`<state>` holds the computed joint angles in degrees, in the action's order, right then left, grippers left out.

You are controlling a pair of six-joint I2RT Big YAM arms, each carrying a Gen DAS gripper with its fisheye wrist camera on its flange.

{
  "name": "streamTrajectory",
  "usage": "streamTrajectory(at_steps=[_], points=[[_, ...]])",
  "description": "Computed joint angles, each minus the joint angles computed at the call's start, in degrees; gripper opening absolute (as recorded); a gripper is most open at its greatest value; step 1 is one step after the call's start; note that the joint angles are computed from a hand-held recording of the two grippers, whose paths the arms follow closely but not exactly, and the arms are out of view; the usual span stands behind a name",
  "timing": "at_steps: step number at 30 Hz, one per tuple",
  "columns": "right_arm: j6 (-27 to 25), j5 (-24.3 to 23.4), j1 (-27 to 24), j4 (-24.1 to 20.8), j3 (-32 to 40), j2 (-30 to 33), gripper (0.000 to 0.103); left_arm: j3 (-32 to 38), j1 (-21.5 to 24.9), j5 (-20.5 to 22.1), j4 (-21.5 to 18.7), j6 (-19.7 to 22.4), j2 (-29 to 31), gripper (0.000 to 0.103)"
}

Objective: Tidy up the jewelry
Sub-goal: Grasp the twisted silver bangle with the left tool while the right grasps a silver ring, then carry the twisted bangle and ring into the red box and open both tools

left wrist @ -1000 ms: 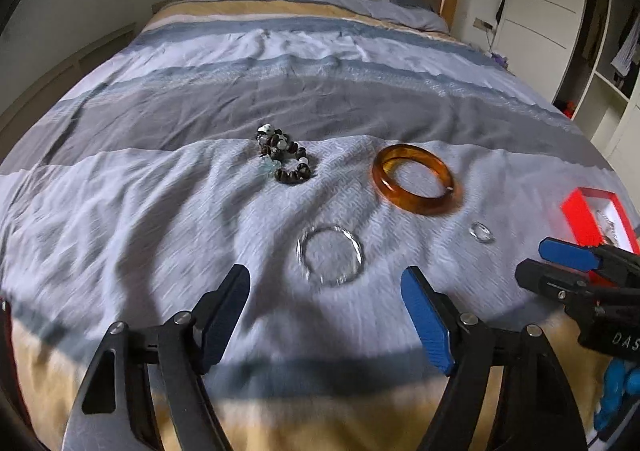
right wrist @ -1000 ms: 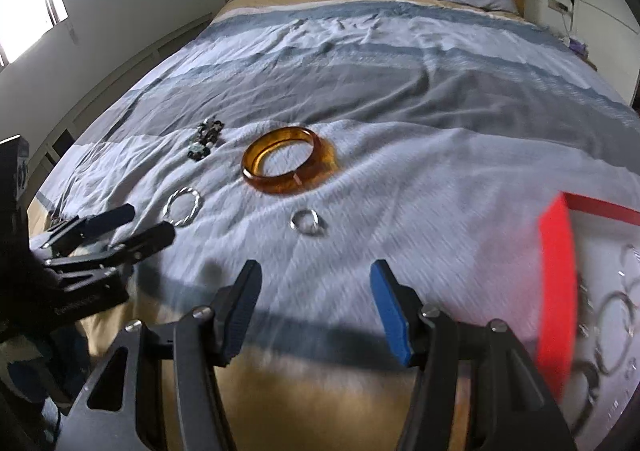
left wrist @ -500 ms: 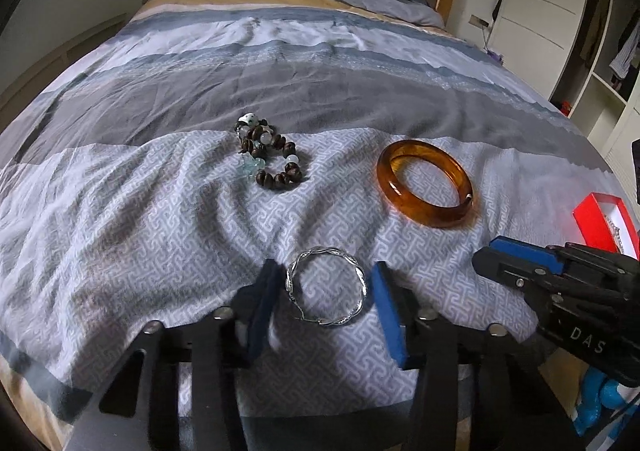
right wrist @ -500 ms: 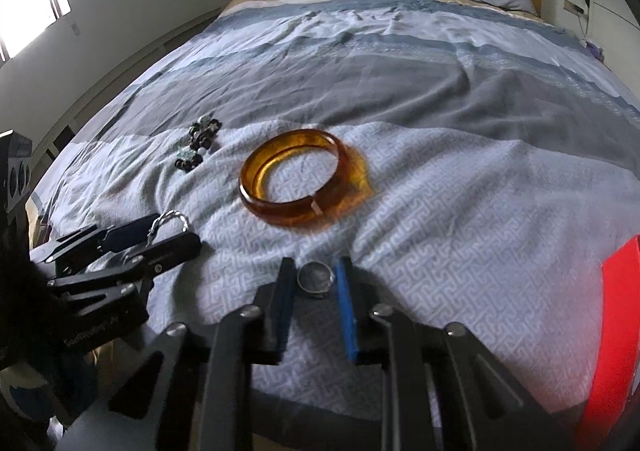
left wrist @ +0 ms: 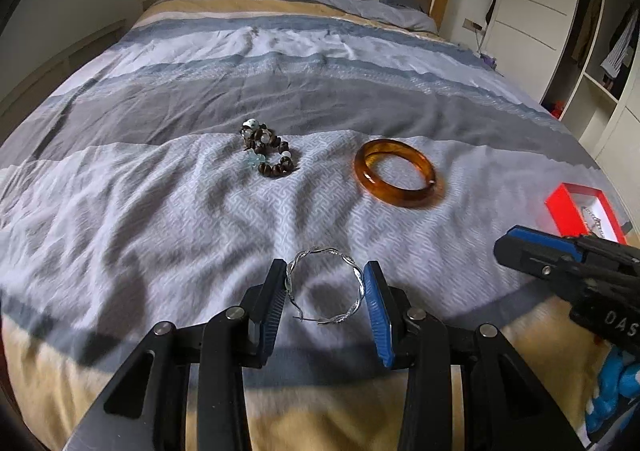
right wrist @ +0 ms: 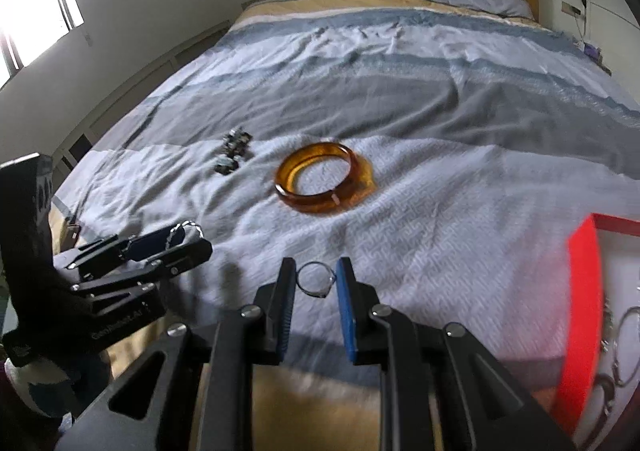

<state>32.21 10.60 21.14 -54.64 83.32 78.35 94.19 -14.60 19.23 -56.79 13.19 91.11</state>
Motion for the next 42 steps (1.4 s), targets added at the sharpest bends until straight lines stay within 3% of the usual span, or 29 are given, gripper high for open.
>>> streamTrajectory(at_steps=[17,27,34,42], points=[[6.54,13.75,11.22,-12.63,3.03,-10.62,0.019,-4.08,1.78,3.63,-4.4,0.73,-15.04,0.038],[13.88,19.6,12.3,-19.93,-4.11,-22.79,0.019,-5.41,-5.13,3.7,-7.64,-0.88,-20.14,0.038],[14.44,17.37,4.5,-23.81,-11.81,-33.74,0.019,-6.21,-14.78,1.59,-7.65,-4.12,-19.86,0.038],[3.41,6.87,-13.35,-21.0,-18.6,-39.67,0.019,-4.83,-25.91,-0.76,-6.59,-6.34,-14.48,0.038]])
